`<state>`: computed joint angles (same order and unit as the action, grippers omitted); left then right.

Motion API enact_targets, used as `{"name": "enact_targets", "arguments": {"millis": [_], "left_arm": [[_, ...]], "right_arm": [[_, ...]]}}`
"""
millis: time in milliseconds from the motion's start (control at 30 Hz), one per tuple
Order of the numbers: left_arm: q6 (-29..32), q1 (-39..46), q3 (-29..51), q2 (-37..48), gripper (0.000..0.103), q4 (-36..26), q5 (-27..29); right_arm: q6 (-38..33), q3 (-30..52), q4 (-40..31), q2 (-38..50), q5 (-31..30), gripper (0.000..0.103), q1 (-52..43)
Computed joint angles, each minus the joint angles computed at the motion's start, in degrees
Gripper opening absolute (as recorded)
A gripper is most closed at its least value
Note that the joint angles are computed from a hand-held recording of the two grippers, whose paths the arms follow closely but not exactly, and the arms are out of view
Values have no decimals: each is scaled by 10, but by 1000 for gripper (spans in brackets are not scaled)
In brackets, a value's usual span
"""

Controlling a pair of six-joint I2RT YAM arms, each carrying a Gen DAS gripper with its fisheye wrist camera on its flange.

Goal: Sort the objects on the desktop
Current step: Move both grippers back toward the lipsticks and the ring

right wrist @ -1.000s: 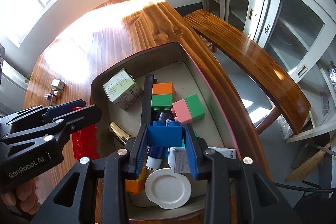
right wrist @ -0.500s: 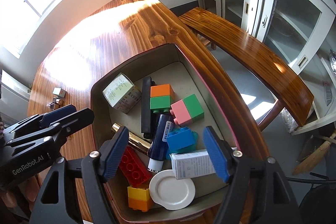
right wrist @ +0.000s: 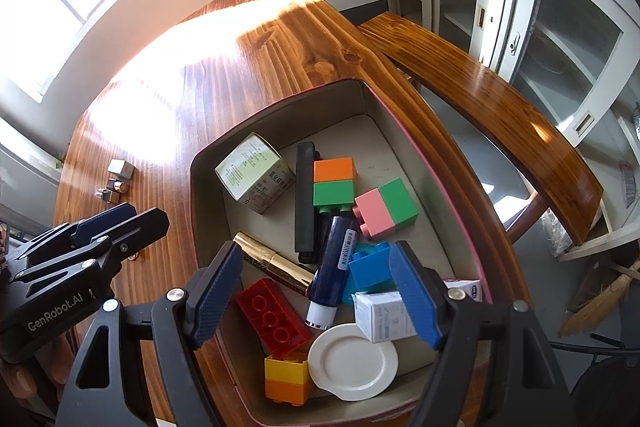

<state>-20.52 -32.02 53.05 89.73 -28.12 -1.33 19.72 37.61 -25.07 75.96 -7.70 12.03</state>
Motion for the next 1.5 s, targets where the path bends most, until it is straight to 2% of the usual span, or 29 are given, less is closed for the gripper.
{"name": "enact_targets", "arguments": {"millis": [400, 833, 1500], "left_arm": [[13, 69, -54, -55, 52, -13, -1], [58, 223, -125, -115, 52, -28, 22], [202, 460, -172, -129, 52, -38, 76]], "right_arm": [[33, 32, 5, 38, 13, 80, 78], [69, 76, 15, 90, 33, 80, 168], [127, 171, 10, 205, 53, 80, 295]]}}
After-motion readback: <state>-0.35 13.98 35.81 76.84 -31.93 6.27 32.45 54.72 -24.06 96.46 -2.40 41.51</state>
